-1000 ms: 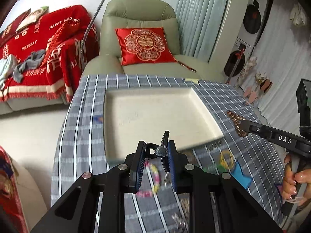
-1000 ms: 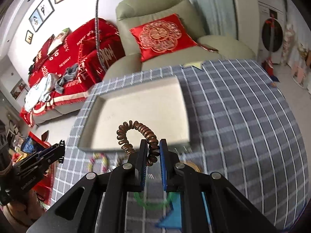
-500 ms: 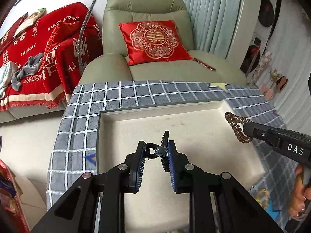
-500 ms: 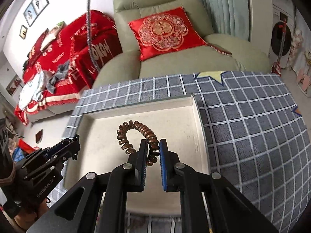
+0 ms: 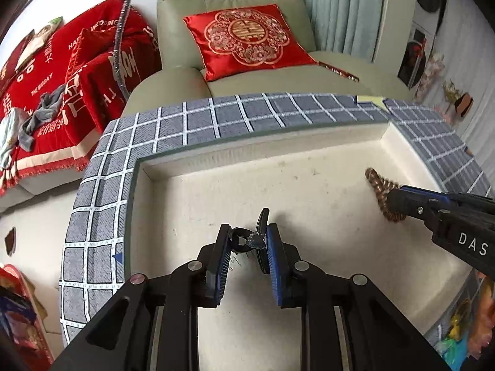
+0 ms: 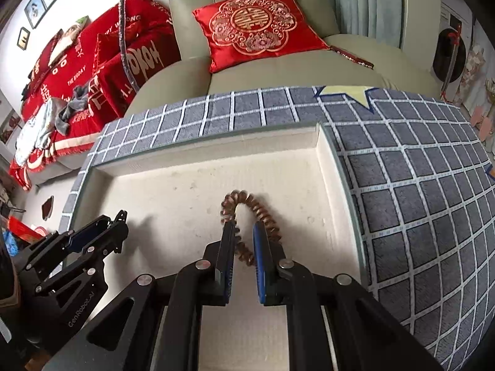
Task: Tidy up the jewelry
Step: 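Carry both items over the tray and open both grippers to drop them inside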
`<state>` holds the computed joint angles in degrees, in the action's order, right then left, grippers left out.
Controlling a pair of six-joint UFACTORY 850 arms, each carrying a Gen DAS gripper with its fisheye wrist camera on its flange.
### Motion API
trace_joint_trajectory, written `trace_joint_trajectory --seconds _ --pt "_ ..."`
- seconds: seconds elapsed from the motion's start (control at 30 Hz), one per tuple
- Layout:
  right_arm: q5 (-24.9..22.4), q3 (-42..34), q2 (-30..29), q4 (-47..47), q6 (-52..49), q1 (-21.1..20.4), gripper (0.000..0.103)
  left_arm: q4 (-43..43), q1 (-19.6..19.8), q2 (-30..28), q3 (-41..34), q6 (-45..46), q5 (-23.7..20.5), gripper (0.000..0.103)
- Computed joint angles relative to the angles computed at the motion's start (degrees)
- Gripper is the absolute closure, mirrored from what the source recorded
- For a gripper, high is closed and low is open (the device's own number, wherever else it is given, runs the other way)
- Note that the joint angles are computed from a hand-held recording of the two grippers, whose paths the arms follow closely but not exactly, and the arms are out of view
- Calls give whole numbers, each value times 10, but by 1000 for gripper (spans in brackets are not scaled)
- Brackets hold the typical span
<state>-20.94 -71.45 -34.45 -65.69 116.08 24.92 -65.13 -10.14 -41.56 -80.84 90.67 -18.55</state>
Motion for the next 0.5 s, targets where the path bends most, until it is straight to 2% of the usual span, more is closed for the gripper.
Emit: trace_joint_trajectory --seconds 0.2,0.4,0.43,0.47,0.5 --pt "13 4 -3 4 3 -1 89 -54 -6 6 18 66 36 64" --pt "17 17 14 -52 58 2 88 -60 -5 5 16 61 32 64" --pt "17 23 20 -71 78 3 84 -61 -5 5 16 62 32 62" --pt "16 28 27 -87 96 4 77 -58 -5 5 16 59 33 38" --pt "15 33 32 -99 111 6 74 -57 -5 5 16 55 33 5"
